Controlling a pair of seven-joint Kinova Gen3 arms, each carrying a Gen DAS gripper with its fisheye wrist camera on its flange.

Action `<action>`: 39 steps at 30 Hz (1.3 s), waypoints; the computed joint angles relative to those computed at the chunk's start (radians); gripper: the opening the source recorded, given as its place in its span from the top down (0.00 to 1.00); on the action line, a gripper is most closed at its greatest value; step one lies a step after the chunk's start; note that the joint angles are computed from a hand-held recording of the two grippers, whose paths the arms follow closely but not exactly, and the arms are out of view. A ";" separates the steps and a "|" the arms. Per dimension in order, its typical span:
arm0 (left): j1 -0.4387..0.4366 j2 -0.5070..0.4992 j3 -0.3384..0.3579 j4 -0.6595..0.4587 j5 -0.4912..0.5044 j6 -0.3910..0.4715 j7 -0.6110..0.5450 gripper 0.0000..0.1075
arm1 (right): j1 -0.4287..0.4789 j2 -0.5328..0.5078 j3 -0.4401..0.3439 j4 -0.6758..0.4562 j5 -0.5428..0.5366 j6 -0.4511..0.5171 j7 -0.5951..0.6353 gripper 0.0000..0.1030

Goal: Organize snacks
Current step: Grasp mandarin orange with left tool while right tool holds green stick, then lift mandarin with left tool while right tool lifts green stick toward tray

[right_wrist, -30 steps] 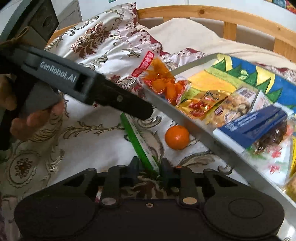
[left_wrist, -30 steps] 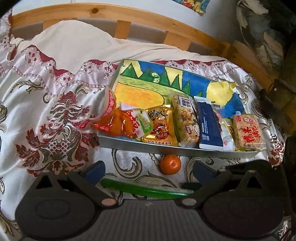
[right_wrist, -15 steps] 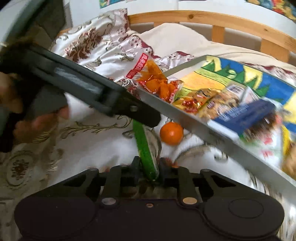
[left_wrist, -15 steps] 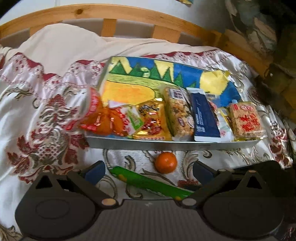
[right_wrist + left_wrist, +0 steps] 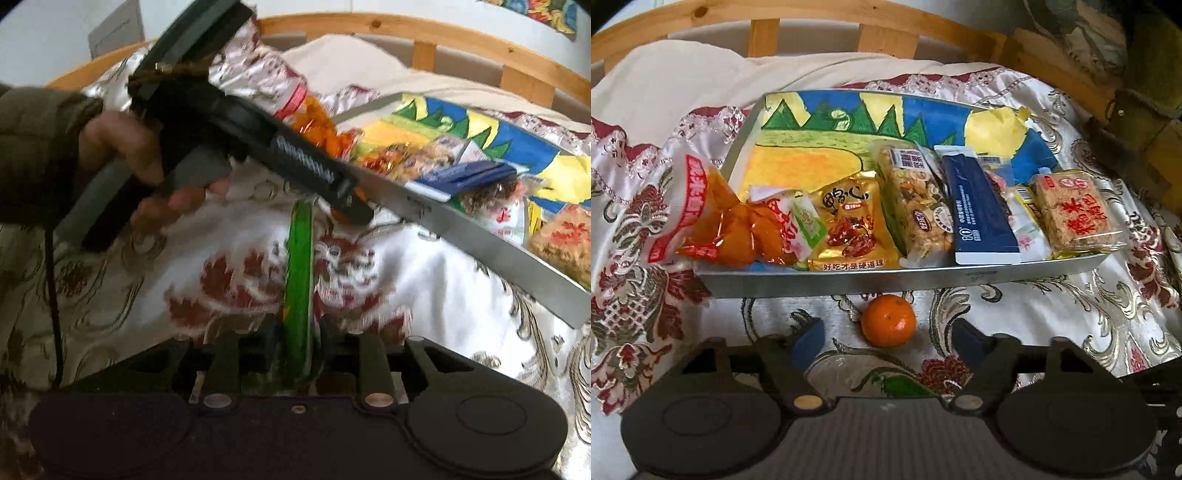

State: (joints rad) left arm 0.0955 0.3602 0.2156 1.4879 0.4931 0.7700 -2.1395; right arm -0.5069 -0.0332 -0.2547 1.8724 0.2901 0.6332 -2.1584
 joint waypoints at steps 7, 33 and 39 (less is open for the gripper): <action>0.026 0.023 -0.001 -0.021 -0.044 0.000 0.045 0.61 | -0.032 0.033 -0.003 0.011 0.136 -0.025 -0.162 0.78; -0.103 -0.210 -0.052 0.311 0.344 -0.112 -0.241 0.67 | -0.338 0.069 -0.117 0.023 0.640 0.524 -0.543 0.83; -0.069 -0.251 -0.077 0.322 0.346 -0.121 -0.248 0.68 | -0.371 0.067 -0.128 0.035 0.734 0.570 -0.646 0.83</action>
State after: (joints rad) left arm 0.0266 0.1090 0.1381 1.8094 0.8387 0.6489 -2.3877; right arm -0.8781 0.0335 -0.3826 1.9075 1.0243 1.2031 -2.8047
